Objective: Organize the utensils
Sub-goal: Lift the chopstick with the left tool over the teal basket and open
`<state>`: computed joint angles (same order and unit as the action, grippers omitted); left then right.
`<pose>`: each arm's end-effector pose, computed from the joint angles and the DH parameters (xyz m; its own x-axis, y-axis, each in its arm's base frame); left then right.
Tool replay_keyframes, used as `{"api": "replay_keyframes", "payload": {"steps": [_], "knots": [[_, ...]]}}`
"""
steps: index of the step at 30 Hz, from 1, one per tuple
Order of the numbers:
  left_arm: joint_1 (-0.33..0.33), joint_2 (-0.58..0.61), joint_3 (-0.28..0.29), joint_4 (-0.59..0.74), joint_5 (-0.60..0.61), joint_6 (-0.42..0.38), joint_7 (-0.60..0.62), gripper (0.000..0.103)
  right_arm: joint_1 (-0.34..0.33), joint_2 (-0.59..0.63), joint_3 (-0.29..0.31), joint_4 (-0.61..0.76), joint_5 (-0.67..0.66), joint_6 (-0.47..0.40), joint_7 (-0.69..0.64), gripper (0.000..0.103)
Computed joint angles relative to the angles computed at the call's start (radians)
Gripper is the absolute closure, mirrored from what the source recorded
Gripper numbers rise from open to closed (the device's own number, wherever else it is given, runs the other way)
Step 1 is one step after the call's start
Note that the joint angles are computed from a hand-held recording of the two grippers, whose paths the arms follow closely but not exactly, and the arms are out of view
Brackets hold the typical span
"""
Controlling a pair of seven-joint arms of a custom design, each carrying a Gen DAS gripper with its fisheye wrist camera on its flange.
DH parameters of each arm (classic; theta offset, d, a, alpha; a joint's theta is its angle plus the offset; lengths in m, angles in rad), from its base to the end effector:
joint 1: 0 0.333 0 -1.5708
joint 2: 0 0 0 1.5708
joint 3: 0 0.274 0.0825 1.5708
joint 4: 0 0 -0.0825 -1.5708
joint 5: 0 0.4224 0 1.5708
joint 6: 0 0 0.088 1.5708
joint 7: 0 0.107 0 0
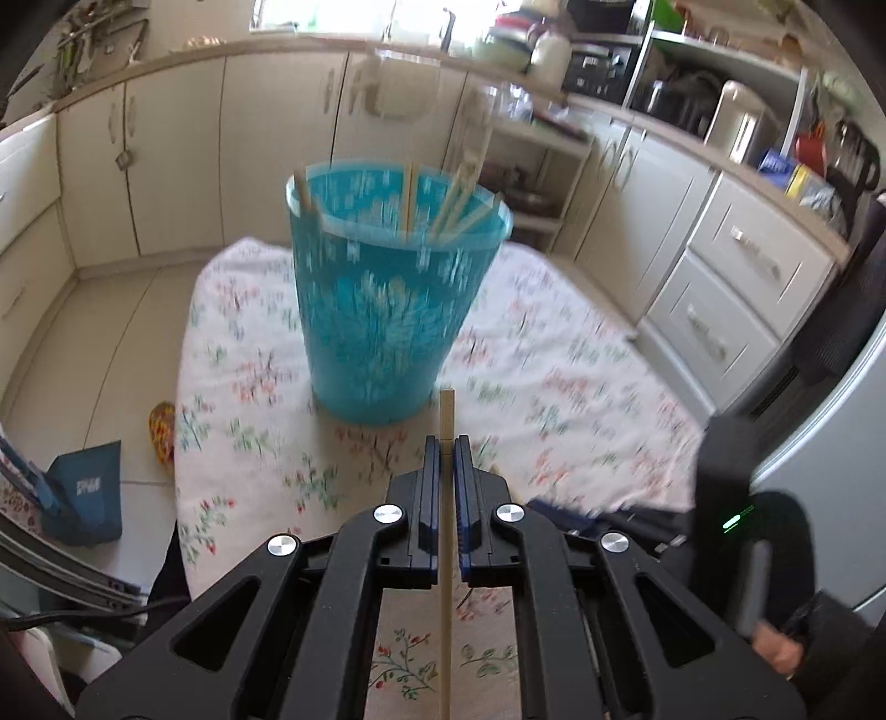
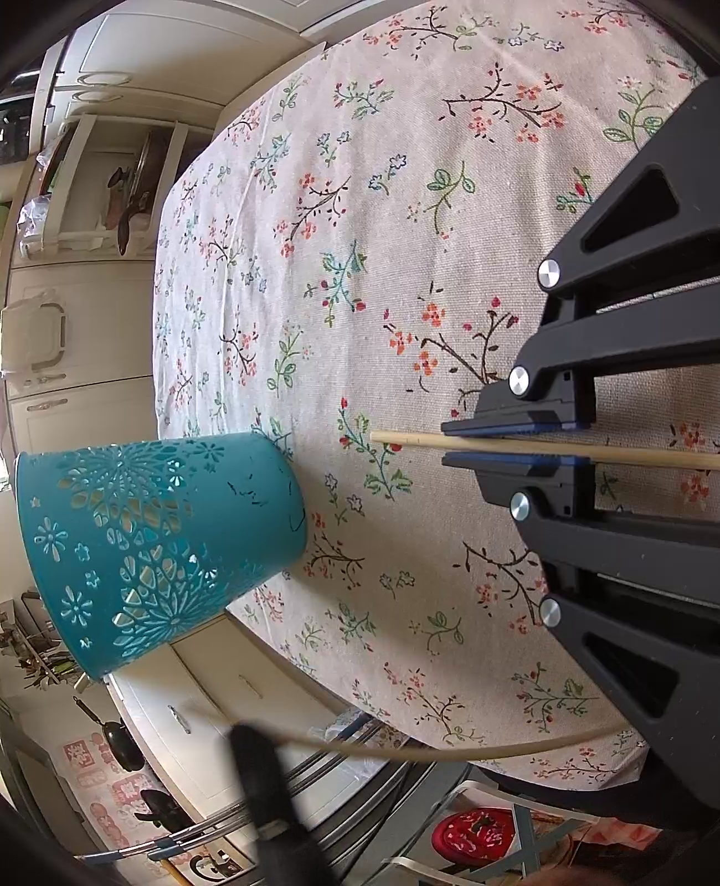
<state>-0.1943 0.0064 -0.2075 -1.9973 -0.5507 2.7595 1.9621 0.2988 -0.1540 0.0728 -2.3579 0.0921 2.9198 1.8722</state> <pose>0.5950 -0.2289 0.4811 -0.4289 -0.8746 0.2263 -0.6959 0.1602 -0.7000 0.5287 0.2003 0.4097 0.0793 -0.9639 -0.2542 -0.7902 0.0947 -0.6054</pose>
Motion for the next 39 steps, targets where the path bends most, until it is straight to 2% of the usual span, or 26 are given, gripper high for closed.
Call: {"api": "replay_keyframes", "payload": {"steps": [8, 20, 26, 31, 35, 37, 39], "knots": [[-0.011, -0.047, 0.012, 0.022, -0.170, 0.005, 0.119, 0.098, -0.007, -0.001, 0.008, -0.001, -0.031, 0.000, 0.024, 0.097], [-0.049, -0.106, 0.042, 0.052, -0.307, 0.009, 0.240, 0.099, -0.004, -0.001, 0.006, -0.001, -0.033, 0.000, 0.026, 0.097], [-0.057, -0.103, 0.048, 0.118, -0.335, 0.052, 0.267, 0.099, -0.003, -0.002, 0.005, -0.002, -0.031, 0.000, 0.026, 0.097], [-0.051, -0.064, 0.040, 0.203, -0.326, 0.122, 0.247, 0.099, 0.001, -0.002, 0.002, -0.003, -0.016, 0.001, 0.016, 0.097], [-0.036, -0.001, 0.016, 0.268, -0.200, 0.234, 0.135, 0.099, 0.005, -0.001, -0.002, -0.002, 0.001, 0.003, 0.002, 0.097], [-0.033, 0.051, 0.016, 0.290, -0.004, 0.295, -0.032, 0.099, 0.005, 0.000, -0.003, -0.002, 0.006, 0.005, -0.002, 0.097], [-0.046, 0.104, 0.044, 0.317, 0.202, 0.315, -0.217, 0.099, 0.004, -0.001, -0.002, -0.002, 0.008, 0.004, -0.004, 0.097]]}}
